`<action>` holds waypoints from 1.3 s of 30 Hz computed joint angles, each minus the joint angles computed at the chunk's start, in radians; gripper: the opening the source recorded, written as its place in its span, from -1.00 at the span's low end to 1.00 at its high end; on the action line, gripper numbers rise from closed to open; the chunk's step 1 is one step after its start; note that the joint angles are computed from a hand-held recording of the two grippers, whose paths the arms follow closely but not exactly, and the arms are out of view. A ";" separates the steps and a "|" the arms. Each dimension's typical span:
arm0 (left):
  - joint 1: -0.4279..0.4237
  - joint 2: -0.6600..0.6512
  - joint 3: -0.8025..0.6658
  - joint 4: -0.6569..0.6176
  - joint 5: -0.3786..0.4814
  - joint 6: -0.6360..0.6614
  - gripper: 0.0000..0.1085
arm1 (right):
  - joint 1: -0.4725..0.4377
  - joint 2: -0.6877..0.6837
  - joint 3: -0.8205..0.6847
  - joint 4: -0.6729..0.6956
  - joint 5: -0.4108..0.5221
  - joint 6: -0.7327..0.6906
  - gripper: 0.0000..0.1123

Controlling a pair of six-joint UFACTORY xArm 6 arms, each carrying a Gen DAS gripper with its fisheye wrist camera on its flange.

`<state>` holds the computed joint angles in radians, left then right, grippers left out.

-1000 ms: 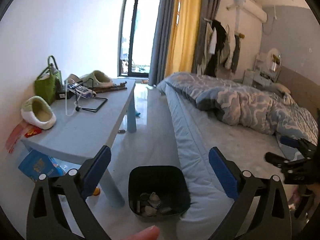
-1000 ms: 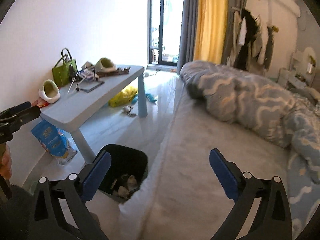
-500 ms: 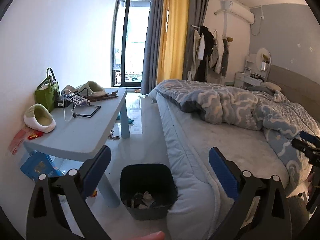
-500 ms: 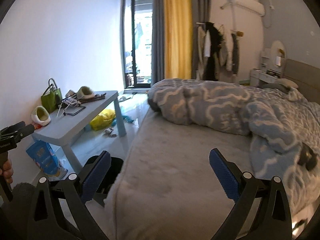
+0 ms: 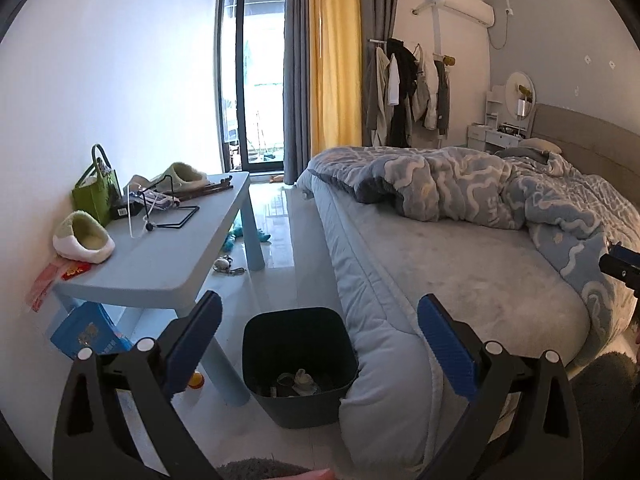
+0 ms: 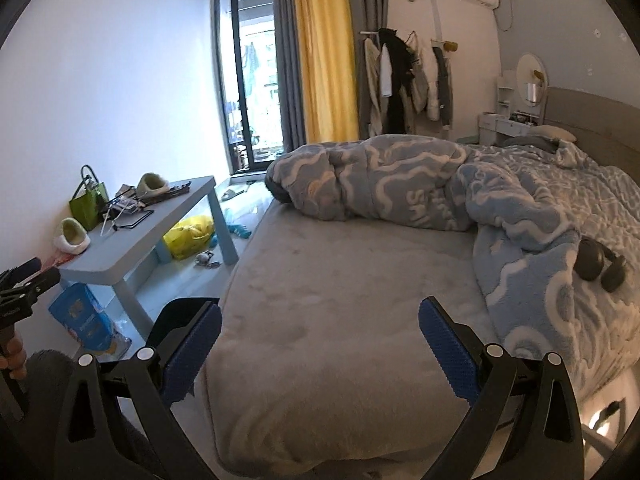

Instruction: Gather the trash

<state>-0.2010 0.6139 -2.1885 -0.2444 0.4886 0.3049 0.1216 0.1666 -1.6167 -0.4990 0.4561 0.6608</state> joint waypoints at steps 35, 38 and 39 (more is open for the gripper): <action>-0.001 0.003 -0.005 0.075 0.037 -0.091 0.84 | 0.002 -0.018 0.037 0.041 -0.039 -0.049 0.78; -0.001 0.005 -0.007 0.074 0.036 -0.090 0.84 | 0.002 -0.020 0.038 0.037 -0.039 -0.044 0.78; -0.001 0.004 -0.005 0.075 0.036 -0.090 0.84 | 0.003 -0.020 0.039 0.035 -0.039 -0.043 0.78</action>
<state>-0.2018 0.6178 -2.1940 -0.1697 0.5246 0.2146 0.1241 0.1467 -1.5780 -0.4636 0.4170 0.6180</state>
